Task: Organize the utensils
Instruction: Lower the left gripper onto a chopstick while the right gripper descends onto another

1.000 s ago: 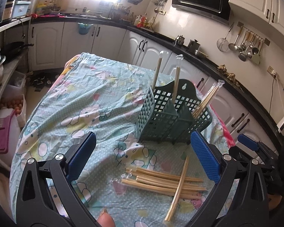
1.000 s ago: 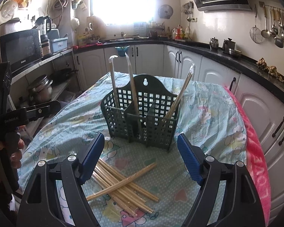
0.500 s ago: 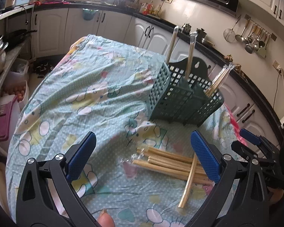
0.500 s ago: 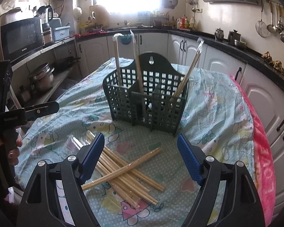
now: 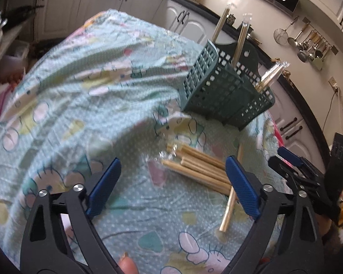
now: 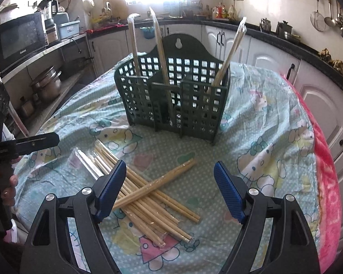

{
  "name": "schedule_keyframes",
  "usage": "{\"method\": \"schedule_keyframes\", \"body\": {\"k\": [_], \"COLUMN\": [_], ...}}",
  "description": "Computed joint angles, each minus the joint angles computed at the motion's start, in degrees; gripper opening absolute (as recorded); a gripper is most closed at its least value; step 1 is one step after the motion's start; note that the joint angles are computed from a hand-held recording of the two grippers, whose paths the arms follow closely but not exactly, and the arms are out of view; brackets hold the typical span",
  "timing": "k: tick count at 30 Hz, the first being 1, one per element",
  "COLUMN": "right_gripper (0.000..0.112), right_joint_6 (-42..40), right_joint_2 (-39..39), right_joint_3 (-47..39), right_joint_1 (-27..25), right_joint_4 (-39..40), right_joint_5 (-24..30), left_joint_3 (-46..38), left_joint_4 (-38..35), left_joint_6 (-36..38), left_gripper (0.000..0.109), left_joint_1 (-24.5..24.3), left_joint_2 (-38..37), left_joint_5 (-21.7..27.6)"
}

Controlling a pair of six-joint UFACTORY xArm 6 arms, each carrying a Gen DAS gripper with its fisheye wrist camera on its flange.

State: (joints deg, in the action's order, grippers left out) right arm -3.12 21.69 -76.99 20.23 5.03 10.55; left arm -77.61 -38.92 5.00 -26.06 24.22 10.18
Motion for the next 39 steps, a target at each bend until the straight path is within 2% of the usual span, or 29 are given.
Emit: {"method": "schedule_keyframes", "body": {"k": [4,10,12,16,22,29,39], "right_gripper": [0.075,0.068,0.064,0.061,0.057,0.050,0.036], "right_joint_6": [0.8,0.3,-0.7,-1.8,-2.7,-3.2,-0.1], "right_joint_2": [1.1,3.1,4.1,5.9,8.6,12.4,17.7], "right_joint_3": [-0.9,-3.1,-4.5,-7.1,-11.2,-17.4,-25.8], "right_joint_1": [-0.4,-0.9,-1.0,-1.2,-1.7,-2.7,-3.5], "right_joint_4": [-0.7,0.3,1.7,3.5,6.2,11.8,15.2], "right_joint_5": [1.0,3.3,4.8,7.1,10.9,16.6,23.7], "left_joint_3": [-1.7,-5.0,-5.9,-8.1,-9.6,-10.2,-8.8], "left_joint_4": [-11.5,-19.3,-19.4,-21.7,-22.7,-22.5,-27.1], "left_joint_6": [8.2,12.0,11.7,11.5,9.8,9.0,13.4], "left_gripper": [0.066,0.053,0.048,0.045,0.034,0.014,0.011], "left_joint_1": [0.0,0.3,0.4,0.8,1.5,2.5,3.8], "left_joint_2": [1.0,3.6,4.4,6.4,8.1,9.0,7.8], "left_joint_5": [4.3,9.1,10.0,11.4,11.1,11.1,11.0]}}
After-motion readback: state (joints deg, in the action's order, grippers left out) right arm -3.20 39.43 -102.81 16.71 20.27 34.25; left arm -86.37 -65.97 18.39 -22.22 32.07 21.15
